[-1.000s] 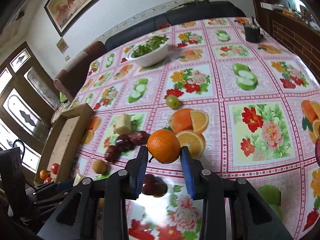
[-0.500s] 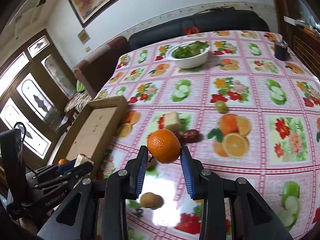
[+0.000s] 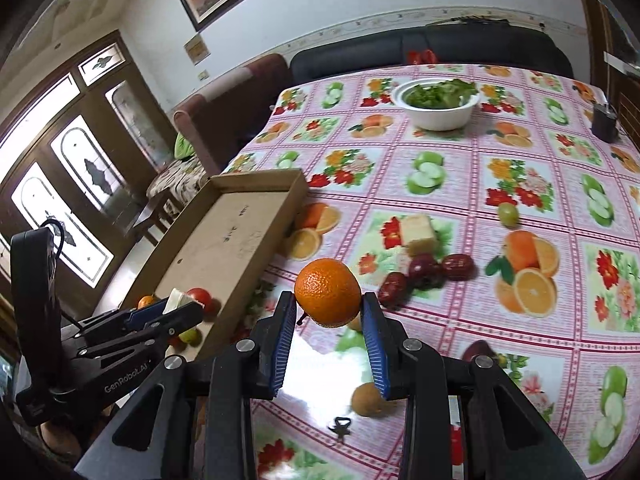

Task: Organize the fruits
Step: 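Carry both items to the box and open the right gripper to drop the orange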

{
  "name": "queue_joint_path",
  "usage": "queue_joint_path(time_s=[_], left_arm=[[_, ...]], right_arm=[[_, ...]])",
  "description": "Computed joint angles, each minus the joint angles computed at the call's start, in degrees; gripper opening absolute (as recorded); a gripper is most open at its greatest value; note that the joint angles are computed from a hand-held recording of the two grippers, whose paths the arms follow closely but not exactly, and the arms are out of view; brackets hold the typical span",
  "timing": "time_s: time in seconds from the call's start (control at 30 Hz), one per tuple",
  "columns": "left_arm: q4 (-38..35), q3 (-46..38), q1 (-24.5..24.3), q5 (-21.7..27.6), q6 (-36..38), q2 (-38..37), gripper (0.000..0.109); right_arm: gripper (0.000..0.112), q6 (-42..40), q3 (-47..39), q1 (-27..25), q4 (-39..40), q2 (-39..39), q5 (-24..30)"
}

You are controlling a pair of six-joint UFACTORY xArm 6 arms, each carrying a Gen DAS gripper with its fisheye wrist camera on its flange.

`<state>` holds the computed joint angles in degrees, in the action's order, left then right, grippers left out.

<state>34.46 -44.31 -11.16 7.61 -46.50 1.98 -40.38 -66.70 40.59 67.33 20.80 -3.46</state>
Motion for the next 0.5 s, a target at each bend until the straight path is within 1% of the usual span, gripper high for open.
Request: queue_joint_path(time_s=[0.23,0.5], left_arm=[[-0.61,1.11,1.79,-0.83,0.50,-0.53,0.030],[-2.85,2.30,3.68,-1.98,2.22,-1.04,0.030]], right_arm=[[0.034,8.83,-0.26,0.78,-10.10,1.10,0.48],[0.034,14.75,-0.91,1.12,-17.22,2.23,1.15]])
